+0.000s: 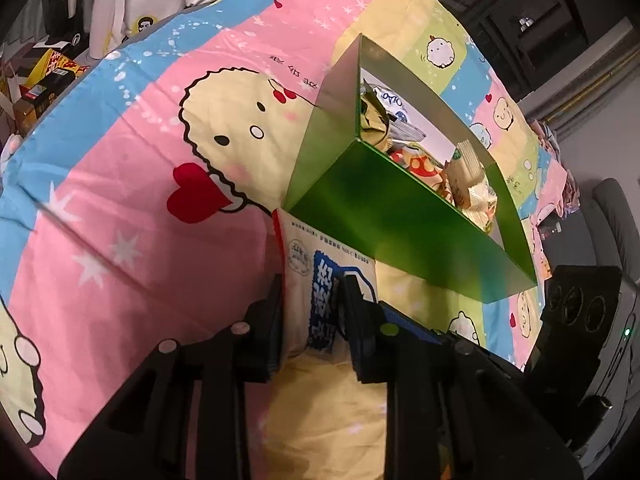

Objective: Organize snacks
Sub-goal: 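Grasp the blue-and-white milk-drink pouch with the left gripper and lift, then carry the milk pouch over the green box and lower it inside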

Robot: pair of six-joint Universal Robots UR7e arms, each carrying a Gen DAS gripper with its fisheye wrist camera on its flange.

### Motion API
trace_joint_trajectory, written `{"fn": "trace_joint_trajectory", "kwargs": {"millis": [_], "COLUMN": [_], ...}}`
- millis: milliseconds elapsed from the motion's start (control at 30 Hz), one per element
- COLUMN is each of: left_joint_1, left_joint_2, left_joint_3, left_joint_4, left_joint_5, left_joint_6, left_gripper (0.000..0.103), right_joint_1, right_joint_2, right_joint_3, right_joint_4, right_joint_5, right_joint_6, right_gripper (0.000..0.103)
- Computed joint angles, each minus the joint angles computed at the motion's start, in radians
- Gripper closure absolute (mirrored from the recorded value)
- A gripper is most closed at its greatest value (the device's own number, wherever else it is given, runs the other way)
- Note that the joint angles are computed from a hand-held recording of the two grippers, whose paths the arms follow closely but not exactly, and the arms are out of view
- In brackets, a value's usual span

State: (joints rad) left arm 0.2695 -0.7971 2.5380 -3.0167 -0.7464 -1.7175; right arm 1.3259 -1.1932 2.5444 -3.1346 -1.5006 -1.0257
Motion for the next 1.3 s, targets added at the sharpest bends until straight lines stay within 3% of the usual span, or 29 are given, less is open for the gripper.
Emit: {"fn": "trace_joint_trajectory", "kwargs": {"millis": [333, 667, 767, 900, 1100, 1300], "left_joint_1": [-0.042, -0.121, -0.117, -0.084, -0.012, 0.022], "left_joint_2": [-0.015, -0.062, -0.057, -0.031, -0.005, 0.014], "left_joint_3": [0.001, -0.046, -0.066, -0.113, -0.171, -0.194], "left_joint_4": [0.01, 0.121, 0.068, -0.027, -0.17, -0.231], "left_joint_5": [0.025, 0.097, 0.124, 0.139, 0.138, 0.124], "left_joint_6": [0.001, 0.023, 0.094, 0.232, 0.435, 0.511], "left_gripper": [0.082, 0.084, 0.084, 0.083, 0.083, 0.083], "right_joint_1": [-0.022, -0.06, -0.052, -0.036, 0.019, 0.042], "right_joint_2": [-0.048, -0.245, -0.305, -0.354, -0.317, -0.285], "right_joint_3": [0.038, 0.098, 0.102, 0.078, 0.008, -0.027], "right_joint_4": [-0.009, 0.102, 0.136, 0.202, 0.173, 0.156], "right_joint_5": [0.05, 0.157, 0.182, 0.212, 0.217, 0.198], "right_joint_6": [-0.028, -0.096, -0.104, -0.097, -0.022, -0.007], "right_gripper": [0.085, 0.086, 0.086, 0.097, 0.098, 0.098]}}
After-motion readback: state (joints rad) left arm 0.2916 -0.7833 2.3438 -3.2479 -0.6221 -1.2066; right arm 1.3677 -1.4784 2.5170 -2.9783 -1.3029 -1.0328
